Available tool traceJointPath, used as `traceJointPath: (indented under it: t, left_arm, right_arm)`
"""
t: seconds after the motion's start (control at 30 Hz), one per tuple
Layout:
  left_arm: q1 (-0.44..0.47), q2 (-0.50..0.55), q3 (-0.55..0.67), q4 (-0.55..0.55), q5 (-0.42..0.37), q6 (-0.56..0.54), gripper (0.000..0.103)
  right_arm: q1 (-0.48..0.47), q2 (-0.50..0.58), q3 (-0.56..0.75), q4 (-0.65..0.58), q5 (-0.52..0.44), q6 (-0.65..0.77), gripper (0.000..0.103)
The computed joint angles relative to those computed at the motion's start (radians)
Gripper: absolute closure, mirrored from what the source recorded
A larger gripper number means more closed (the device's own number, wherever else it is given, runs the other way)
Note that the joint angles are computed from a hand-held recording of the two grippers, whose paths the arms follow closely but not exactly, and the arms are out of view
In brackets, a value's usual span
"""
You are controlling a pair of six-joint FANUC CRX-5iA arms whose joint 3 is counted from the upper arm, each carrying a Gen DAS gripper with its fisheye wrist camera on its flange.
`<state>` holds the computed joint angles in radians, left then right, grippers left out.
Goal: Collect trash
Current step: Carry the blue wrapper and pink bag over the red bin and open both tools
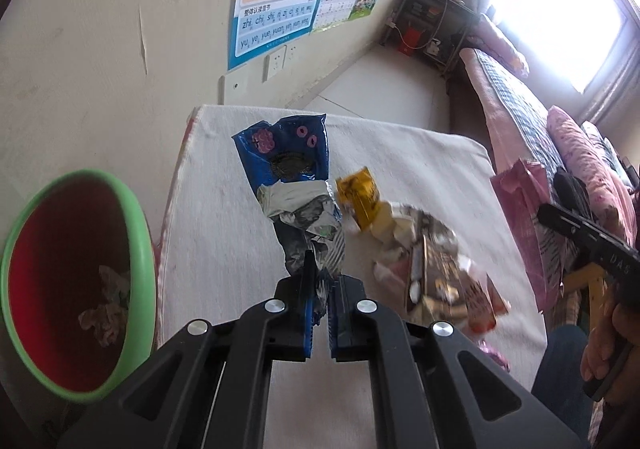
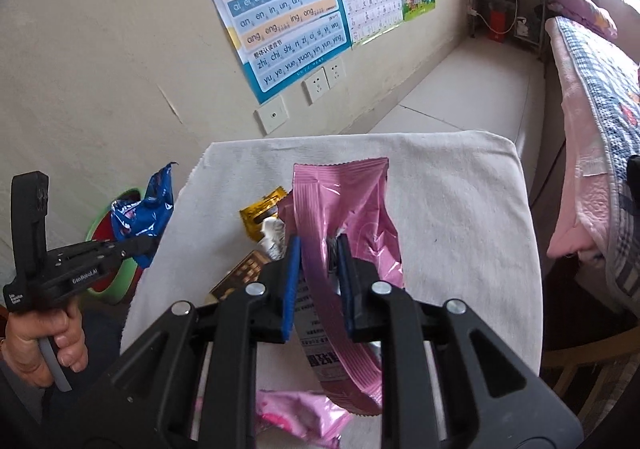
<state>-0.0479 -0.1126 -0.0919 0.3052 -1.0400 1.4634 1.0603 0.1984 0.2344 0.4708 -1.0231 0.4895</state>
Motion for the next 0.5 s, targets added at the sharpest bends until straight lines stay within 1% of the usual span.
traceJointPath:
  t: [0.2,0.37,0.5]
  left_arm:
    - [0.003,-0.067,-0.047,-0.012,-0.01,-0.008,0.1]
    - [0.024,-0.113,-0.089,0.015,-0.02,-0.026,0.1]
    - [0.046,-0.146,-0.111,0.034,-0.027,-0.045,0.1]
  right_arm:
    - [0.048,-0.017,-0.03,0.048,-0.024,-0.053,0.084]
    - [0.074,-0.01,-0.027,0.059,-0.031,-0.077,0.084]
    - [0.09,0.003,-0.01,0.064,-0.038,-0.068,0.084]
